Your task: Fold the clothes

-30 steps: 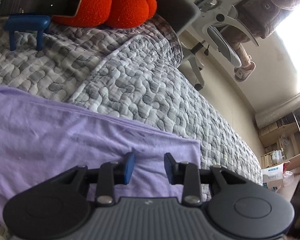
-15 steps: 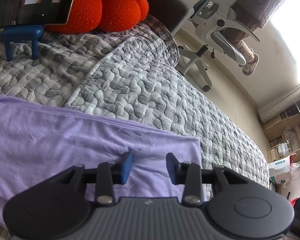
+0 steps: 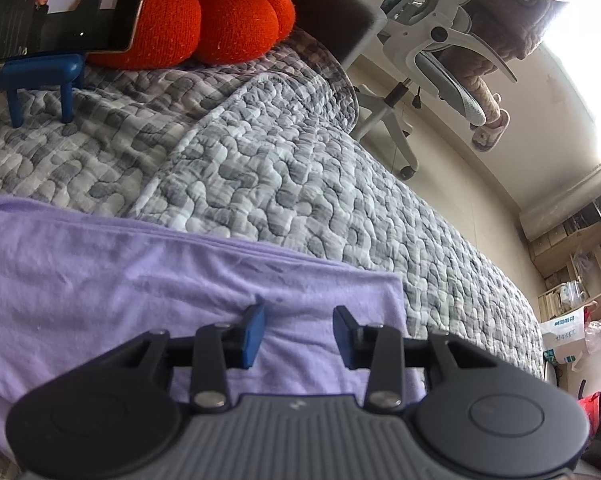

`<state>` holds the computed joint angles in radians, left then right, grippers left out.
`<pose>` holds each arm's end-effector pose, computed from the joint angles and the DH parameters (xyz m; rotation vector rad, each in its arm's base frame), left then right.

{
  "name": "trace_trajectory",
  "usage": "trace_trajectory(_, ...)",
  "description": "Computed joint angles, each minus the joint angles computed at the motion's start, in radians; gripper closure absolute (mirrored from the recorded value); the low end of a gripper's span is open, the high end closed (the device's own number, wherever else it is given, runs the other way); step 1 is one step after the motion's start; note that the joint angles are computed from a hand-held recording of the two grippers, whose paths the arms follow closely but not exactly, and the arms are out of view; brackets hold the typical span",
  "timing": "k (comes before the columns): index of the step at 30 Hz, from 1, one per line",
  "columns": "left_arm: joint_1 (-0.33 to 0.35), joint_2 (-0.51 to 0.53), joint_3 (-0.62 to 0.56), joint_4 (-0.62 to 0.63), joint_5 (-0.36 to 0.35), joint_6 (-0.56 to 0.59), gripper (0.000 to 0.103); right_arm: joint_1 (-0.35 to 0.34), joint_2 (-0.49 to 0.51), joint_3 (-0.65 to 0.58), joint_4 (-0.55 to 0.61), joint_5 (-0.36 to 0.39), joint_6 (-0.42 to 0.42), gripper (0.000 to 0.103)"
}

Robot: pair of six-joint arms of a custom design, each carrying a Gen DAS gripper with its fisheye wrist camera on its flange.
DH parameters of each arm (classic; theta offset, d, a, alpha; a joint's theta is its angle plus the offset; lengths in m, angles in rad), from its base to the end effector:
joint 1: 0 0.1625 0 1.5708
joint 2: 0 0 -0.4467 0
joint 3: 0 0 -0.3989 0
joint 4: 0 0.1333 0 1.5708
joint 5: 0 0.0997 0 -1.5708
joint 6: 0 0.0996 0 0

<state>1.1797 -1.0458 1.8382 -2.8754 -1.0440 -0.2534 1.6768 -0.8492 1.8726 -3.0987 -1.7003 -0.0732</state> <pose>-0.0718 -0.6552 0.2388 -0.0044 2.6730 -0.8900 0.1872 -0.6214 0.1190 0.2132 -2.9202 0.7576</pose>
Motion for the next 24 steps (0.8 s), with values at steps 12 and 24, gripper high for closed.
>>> trace_trajectory(12,-0.012,0.013,0.004,-0.014,0.027,0.023,0.063,0.001,0.023,-0.023,0.021,-0.075,0.045,0.085)
trace_trajectory(24,-0.046,0.039,0.014,-0.042,0.122,0.116,0.063,0.020,0.045,-0.031,-0.006,-0.093,-0.018,0.086)
